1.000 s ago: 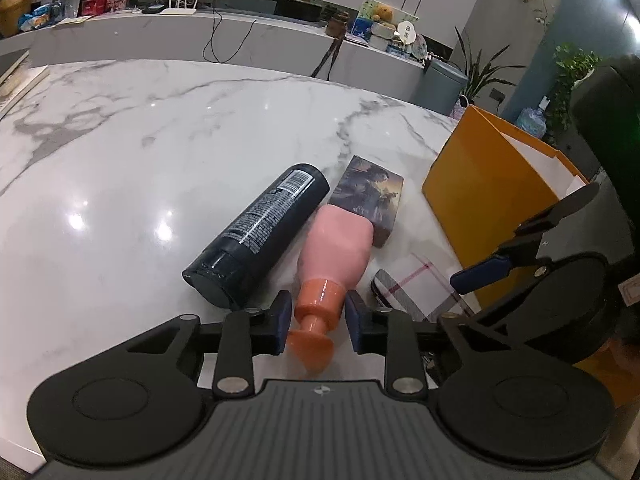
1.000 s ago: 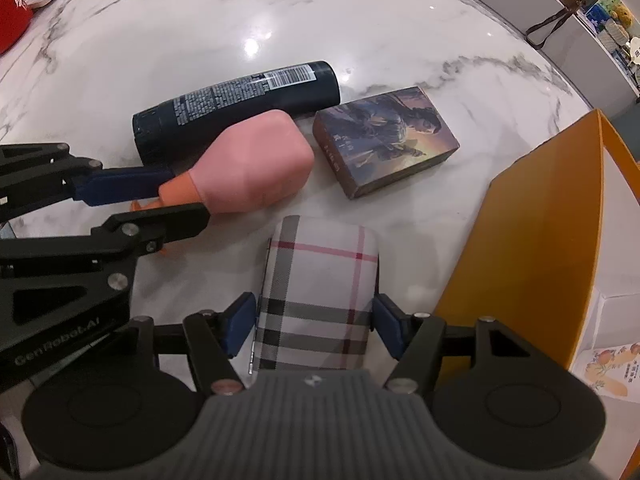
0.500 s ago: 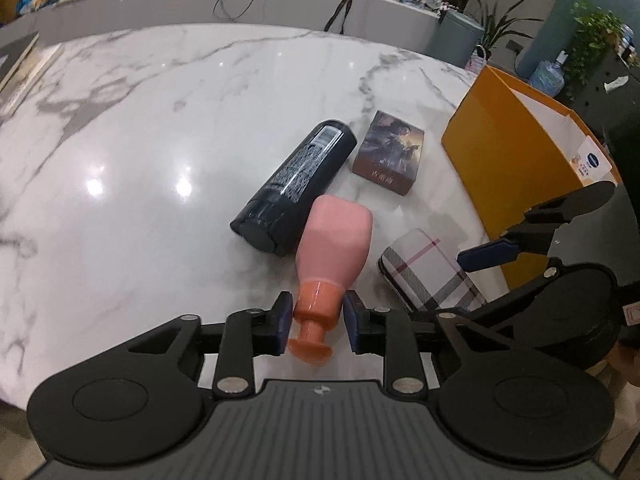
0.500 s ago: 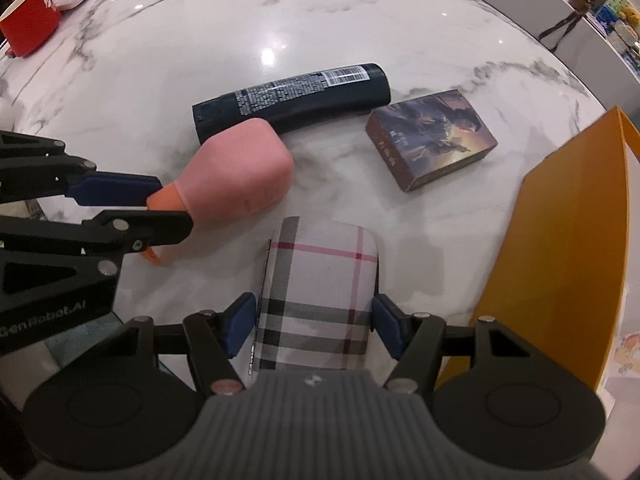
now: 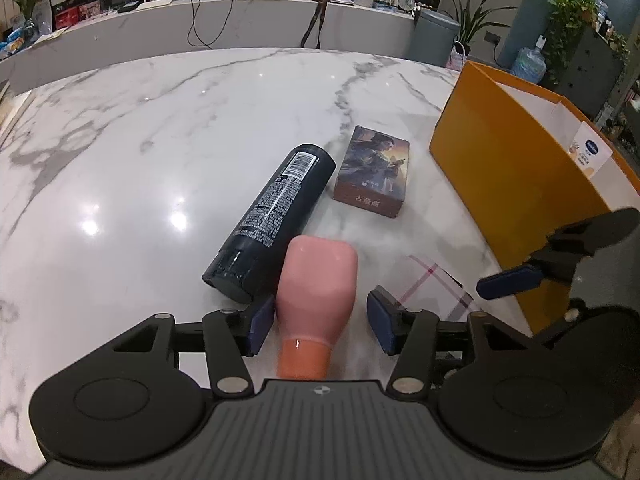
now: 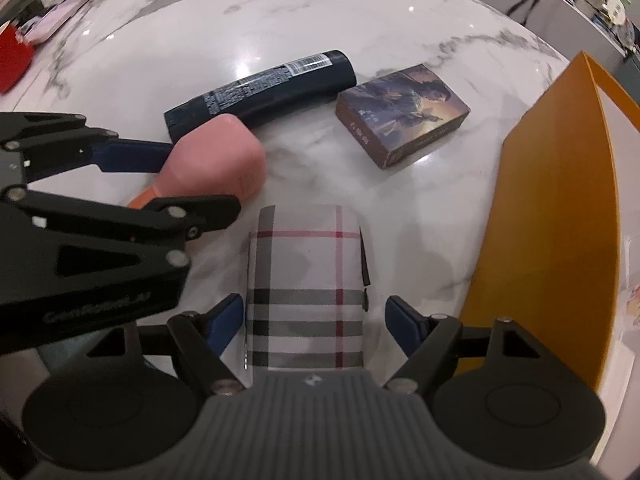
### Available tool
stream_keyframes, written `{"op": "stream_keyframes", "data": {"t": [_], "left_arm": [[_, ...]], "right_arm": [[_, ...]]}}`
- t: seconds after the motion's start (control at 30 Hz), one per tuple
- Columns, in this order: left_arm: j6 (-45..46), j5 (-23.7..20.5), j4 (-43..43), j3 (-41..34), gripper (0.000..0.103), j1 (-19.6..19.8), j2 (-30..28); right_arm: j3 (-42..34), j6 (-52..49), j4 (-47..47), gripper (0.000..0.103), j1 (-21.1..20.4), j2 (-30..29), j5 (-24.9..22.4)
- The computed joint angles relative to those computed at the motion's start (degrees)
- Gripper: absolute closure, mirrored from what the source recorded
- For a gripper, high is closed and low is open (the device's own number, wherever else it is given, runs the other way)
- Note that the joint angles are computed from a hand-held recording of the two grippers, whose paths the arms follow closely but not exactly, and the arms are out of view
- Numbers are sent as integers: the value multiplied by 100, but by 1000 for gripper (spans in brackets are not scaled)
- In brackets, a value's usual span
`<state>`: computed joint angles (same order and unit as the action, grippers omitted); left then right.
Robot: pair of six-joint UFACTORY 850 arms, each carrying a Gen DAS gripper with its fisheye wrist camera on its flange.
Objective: Organize rigid objects
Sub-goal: 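Grasp the pink bottle with the left tool while the right tool grasps the plaid pouch, then lift the pink bottle and plaid pouch and carry them over the orange box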
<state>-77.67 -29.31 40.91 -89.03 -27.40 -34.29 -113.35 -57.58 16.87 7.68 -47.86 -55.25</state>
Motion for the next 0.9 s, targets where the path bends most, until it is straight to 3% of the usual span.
{"op": "stream_keyframes", "data": {"t": [0.17, 0.3, 0.5, 0.7, 0.9], "left_arm": [[380, 10, -148, -167, 42, 59, -152], [530, -4, -236, -205, 53, 86, -218], [-35, 151, 142, 26, 54, 72, -97], [-1049, 15, 935, 274, 55, -52, 81], [-1551, -222, 1179, 364, 55, -171, 163]], "right_arm": [[8, 175, 48, 28, 9, -33, 5], [37, 311, 118, 29, 9, -20, 9], [610, 138, 513, 35, -69, 304, 508], [1272, -313, 1143, 36, -199, 662, 1024], [1863, -964, 2166, 36, -375, 1025, 1316]]}}
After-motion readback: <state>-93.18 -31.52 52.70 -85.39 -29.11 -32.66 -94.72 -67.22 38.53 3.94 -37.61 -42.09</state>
